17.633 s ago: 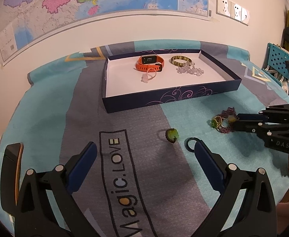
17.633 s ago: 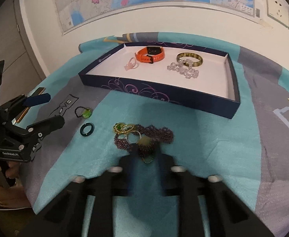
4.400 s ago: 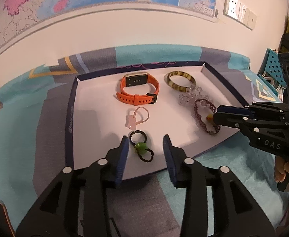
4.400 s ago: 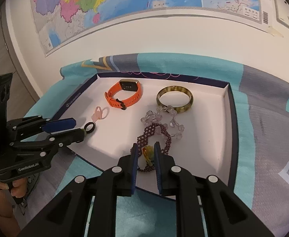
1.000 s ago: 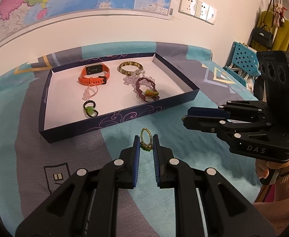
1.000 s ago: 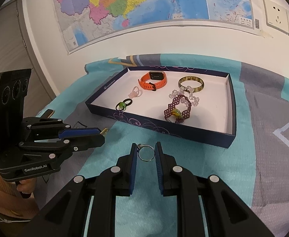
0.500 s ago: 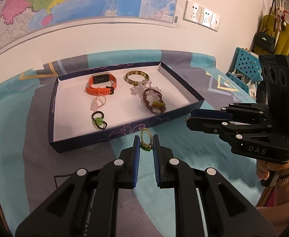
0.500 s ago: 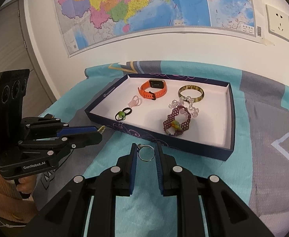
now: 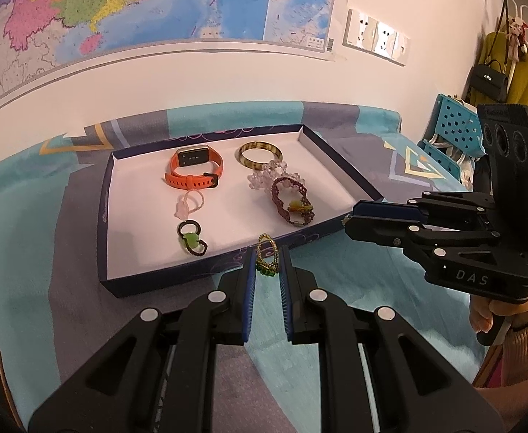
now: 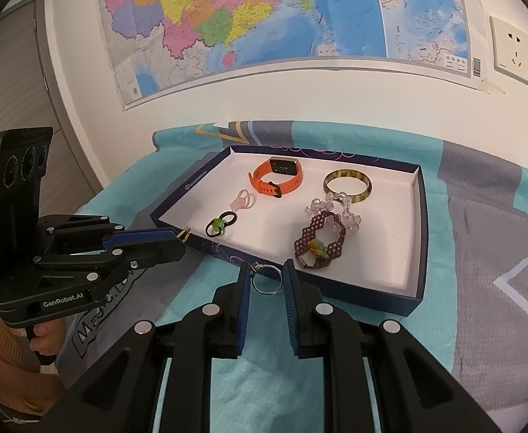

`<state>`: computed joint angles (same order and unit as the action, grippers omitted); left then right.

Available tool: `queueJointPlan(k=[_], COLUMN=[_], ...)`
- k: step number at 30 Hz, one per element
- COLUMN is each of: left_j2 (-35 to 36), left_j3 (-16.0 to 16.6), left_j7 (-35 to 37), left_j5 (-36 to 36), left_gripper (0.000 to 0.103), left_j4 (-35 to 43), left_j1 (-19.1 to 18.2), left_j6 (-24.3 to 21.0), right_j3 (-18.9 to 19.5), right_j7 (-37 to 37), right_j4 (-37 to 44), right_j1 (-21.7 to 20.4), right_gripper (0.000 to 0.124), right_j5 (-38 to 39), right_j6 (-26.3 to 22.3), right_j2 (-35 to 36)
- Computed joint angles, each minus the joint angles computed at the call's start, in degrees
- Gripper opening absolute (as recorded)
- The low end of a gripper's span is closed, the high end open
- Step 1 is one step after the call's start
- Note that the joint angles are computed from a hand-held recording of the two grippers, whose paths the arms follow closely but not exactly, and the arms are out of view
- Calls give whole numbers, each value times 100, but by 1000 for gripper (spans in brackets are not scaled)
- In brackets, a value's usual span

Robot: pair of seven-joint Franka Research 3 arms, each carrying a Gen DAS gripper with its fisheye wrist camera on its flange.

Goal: Organize jewelry

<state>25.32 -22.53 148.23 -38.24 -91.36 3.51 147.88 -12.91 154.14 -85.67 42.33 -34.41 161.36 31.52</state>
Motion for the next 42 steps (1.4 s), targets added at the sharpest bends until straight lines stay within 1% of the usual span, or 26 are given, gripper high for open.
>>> queueJointPlan(k=[26, 42], left_j2=[358, 623], left_j3=[-65, -111], left_j7=[-369, -679], left_j5=[428, 803], left_gripper=[13, 13], left_j4=[505, 848], left_j1=[-47, -74], left_j6=[47, 82], right_j3=[-61, -39], right_j7=[-143, -403], right_j4=[259, 459], right_j1=[-76, -169], right_gripper=[16, 16], right_j5=[141, 392], right_j6=[-59, -47], right_j2=[153, 289])
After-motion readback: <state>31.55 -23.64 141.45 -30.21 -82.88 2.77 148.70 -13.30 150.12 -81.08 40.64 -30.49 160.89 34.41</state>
